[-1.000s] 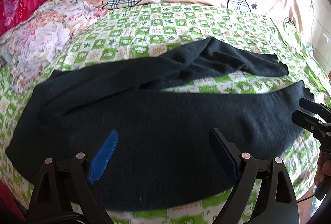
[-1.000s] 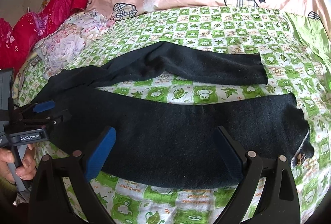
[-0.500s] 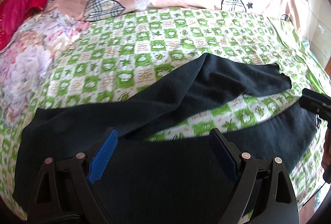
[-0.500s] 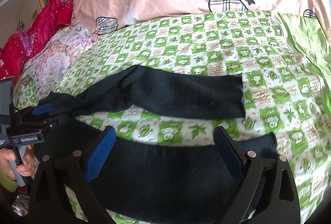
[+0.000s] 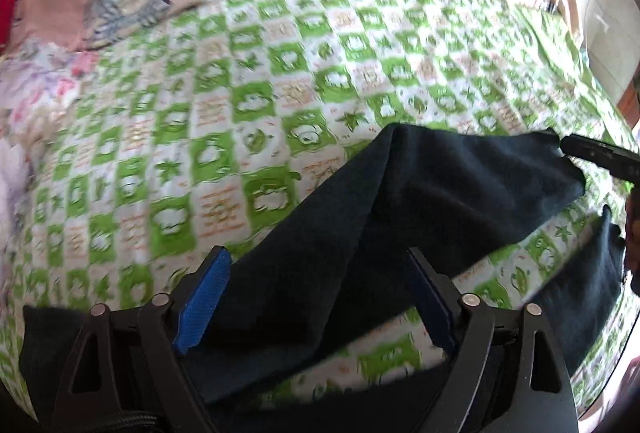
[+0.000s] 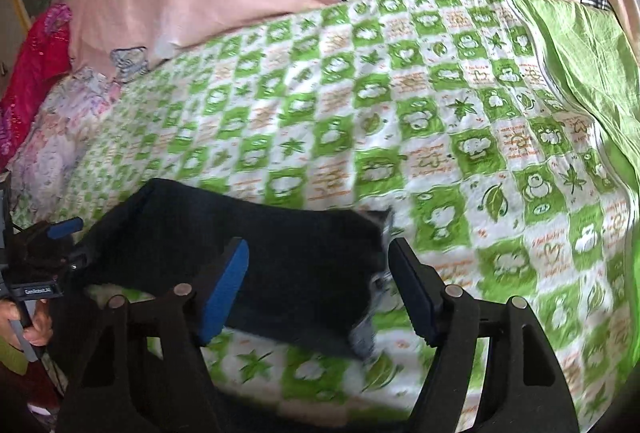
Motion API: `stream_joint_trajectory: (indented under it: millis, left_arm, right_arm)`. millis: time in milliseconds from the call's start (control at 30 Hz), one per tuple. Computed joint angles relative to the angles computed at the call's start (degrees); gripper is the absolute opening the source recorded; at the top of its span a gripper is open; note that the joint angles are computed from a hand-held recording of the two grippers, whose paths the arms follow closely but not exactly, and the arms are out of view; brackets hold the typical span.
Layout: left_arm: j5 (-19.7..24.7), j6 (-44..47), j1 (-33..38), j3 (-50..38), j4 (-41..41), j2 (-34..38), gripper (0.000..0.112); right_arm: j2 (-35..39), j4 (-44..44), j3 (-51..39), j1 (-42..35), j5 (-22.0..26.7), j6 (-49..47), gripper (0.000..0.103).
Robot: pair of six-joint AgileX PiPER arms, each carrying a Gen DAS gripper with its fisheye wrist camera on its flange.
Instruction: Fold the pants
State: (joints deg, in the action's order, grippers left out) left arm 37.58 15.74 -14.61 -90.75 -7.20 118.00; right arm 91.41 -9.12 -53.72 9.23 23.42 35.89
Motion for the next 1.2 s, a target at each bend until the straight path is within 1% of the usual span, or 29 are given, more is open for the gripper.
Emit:
stream_joint_trajectory:
  millis: [100, 133, 167, 200, 233, 267, 300, 333, 367, 400, 433, 500, 533, 600, 800, 867, 1000, 1067, 1133, 1200]
  left_arm:
    - [3.23, -0.41, -0.49, -5.82, 1.48, 4.41, 0.08]
    - [4.63, -0.79, -0.55, -8.04, 2.01, 6.09, 0.075]
    - [6.13, -0.89, -0.46, -10.19, 2.16, 7.6, 0.072]
    - [7.14, -0.56, -0.34, -11.77, 1.86, 8.73, 0.064]
    - [8.46, 0.38, 0.02, -13.79, 0.93, 10.11, 0.056]
    - [9.37, 1.28, 0.43, -15.09, -0.05, 10.93, 0.053]
    - [10.16, 2.27, 0.9, -16.02, -1.24, 11.5, 0.045]
    - [11.36, 3.46, 1.53, -17.24, -2.69, 12.11, 0.035]
    - [12.21, 4.22, 2.01, -17.96, -3.69, 12.41, 0.032]
    - [12.9, 5.58, 2.74, -18.11, -5.28, 12.31, 0.023]
    - [13.58, 6.31, 3.12, -18.23, -6.07, 12.08, 0.018]
    - [13.7, 9.29, 4.33, -16.48, -9.14, 10.51, 0.014]
    - [13.78, 11.34, 5.13, -14.71, -11.58, 9.02, 0.013]
    - [13.99, 14.82, 6.26, -11.11, -15.74, 5.96, 0.012]
    - [9.38, 29.19, 7.78, 9.65, -26.37, -8.63, 0.012]
    - [8.72, 31.78, 7.64, 14.88, -28.19, -12.52, 0.012]
    - [7.58, 38.61, 8.16, 23.47, -31.78, -17.96, 0.012]
    - [7.84, 41.51, 9.13, 27.06, -33.3, -20.1, 0.012]
    - [7.36, 44.16, 9.89, 30.57, -34.46, -21.87, 0.012]
    - [6.8, 47.35, 10.46, 33.97, -36.18, -23.64, 0.012]
  right_arm:
    - [3.46, 6.58, -1.94, -3.17, 0.08, -7.9, 0.073]
    - [4.59, 9.09, -2.7, -3.91, 0.16, -10.96, 0.072]
    - [5.7, 10.65, -3.59, -4.32, 0.6, -13.23, 0.072]
    - [7.16, 11.72, -4.85, -4.55, 1.08, -15.52, 0.066]
    - [7.71, 12.17, -5.27, -4.48, 1.19, -16.82, 0.054]
    - [8.28, 13.26, -5.91, -4.61, 1.42, -18.84, 0.045]
    - [8.39, 14.63, -6.22, -4.93, 1.6, -20.5, 0.023]
    - [8.34, 18.29, -6.4, -5.87, 1.66, -24.18, 0.009]
    - [7.95, 22.73, -6.22, -6.93, 1.62, -28.61, 0.009]
    - [7.26, 25.43, -5.96, -7.72, 1.48, -31.76, 0.009]
    - [6.3, 26.28, -5.81, -8.18, 1.49, -33.58, 0.009]
    - [3.98, 32.1, -4.94, -9.58, 1.25, -41.19, 0.008]
    - [1.94, 35.19, -4.19, -10.26, 1.18, -45.36, 0.008]
    - [-1.03, 36.48, -3.26, -10.78, 1.41, -48.25, 0.008]
    - [-10.79, 45.48, 3.89, -14.15, 4.03, -63.04, 0.008]
    - [-14.56, 48.15, 7.95, -14.97, 4.81, -67.16, 0.008]
    - [-21.19, 52.05, 14.77, -14.97, 5.19, -72.03, 0.008]
    - [-25.92, 51.18, 18.22, -14.62, 5.98, -71.82, 0.008]
    - [-30.17, 48.36, 20.91, -13.31, 6.7, -69.35, 0.008]
    - [-33.75, 42.16, 23.07, -10.79, 7.16, -63.1, 0.008]
